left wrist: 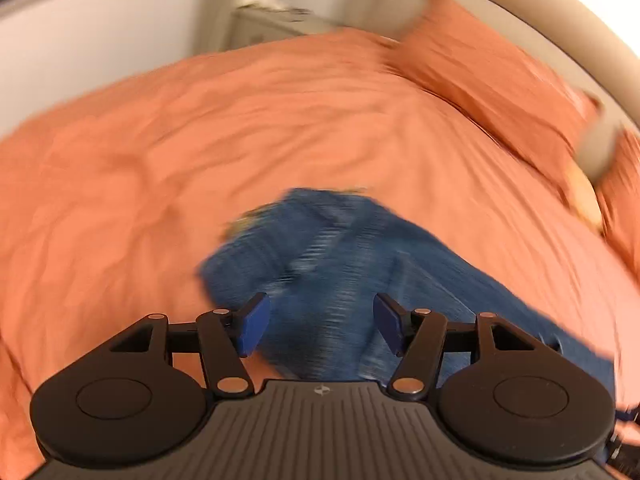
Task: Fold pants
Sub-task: 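Grasp the waistband with the left tool and lift it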
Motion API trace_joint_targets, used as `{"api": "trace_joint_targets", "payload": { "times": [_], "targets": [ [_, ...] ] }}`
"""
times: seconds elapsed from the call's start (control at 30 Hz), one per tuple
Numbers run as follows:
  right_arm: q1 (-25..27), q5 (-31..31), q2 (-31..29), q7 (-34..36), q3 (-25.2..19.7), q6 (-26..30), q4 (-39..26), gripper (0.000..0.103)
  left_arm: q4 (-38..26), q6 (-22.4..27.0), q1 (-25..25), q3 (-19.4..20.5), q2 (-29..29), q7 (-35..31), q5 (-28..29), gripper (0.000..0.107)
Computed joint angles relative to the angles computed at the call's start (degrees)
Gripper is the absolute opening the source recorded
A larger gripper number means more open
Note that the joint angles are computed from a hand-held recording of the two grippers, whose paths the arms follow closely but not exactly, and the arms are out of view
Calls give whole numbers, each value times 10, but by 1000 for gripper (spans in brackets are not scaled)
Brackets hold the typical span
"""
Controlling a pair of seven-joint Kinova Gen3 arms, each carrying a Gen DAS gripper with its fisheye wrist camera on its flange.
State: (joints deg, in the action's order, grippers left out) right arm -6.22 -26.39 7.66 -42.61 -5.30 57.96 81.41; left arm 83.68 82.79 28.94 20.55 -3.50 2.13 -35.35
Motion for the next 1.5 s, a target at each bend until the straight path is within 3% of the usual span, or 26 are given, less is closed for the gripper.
{"api": "trace_joint_targets", "payload": {
  "times": [0.1,0.23,0.3,0.4,0.6,0.7,0.8,0.87,0.93,1.0,1.2,1.3,1.5],
  "targets": [
    [-26,41,42,-21,-9,22,-51,34,80,-59,-34,-6,-49,60,28,70],
    [-47,79,83,-34,-18,42,-95,34,175,-153,-21,-51,-92,142,35,70],
    [-57,96,104,-40,-22,53,-120,34,212,-199,-51,-42,-111,171,39,72],
    [-71,117,132,-39,-27,69,-157,33,249,-247,-121,3,-131,195,38,76],
    [-110,167,190,-60,-24,134,-237,35,288,-311,-176,19,-137,191,30,76],
    [-122,183,199,-65,-23,132,-237,38,311,-345,-200,31,-148,185,23,75],
    [-122,180,213,-84,-22,158,-266,39,335,-375,-227,50,-165,188,17,56],
    [-120,177,217,-87,-24,164,-273,39,344,-388,-242,60,-177,186,21,37],
    [-122,179,217,-90,-23,164,-275,39,357,-412,-258,65,-197,189,29,26],
    [-123,180,216,-93,-24,164,-275,39,366,-426,-271,68,-214,185,44,23],
    [-118,172,219,-107,-24,169,-287,39,289,-341,-298,94,-169,104,79,19],
    [-127,179,221,-118,-21,169,-294,39,234,-276,-271,105,-141,101,38,17],
    [-92,138,181,-135,-29,154,-266,36,82,-136,-287,210,-73,42,-36,17]
  ]
}}
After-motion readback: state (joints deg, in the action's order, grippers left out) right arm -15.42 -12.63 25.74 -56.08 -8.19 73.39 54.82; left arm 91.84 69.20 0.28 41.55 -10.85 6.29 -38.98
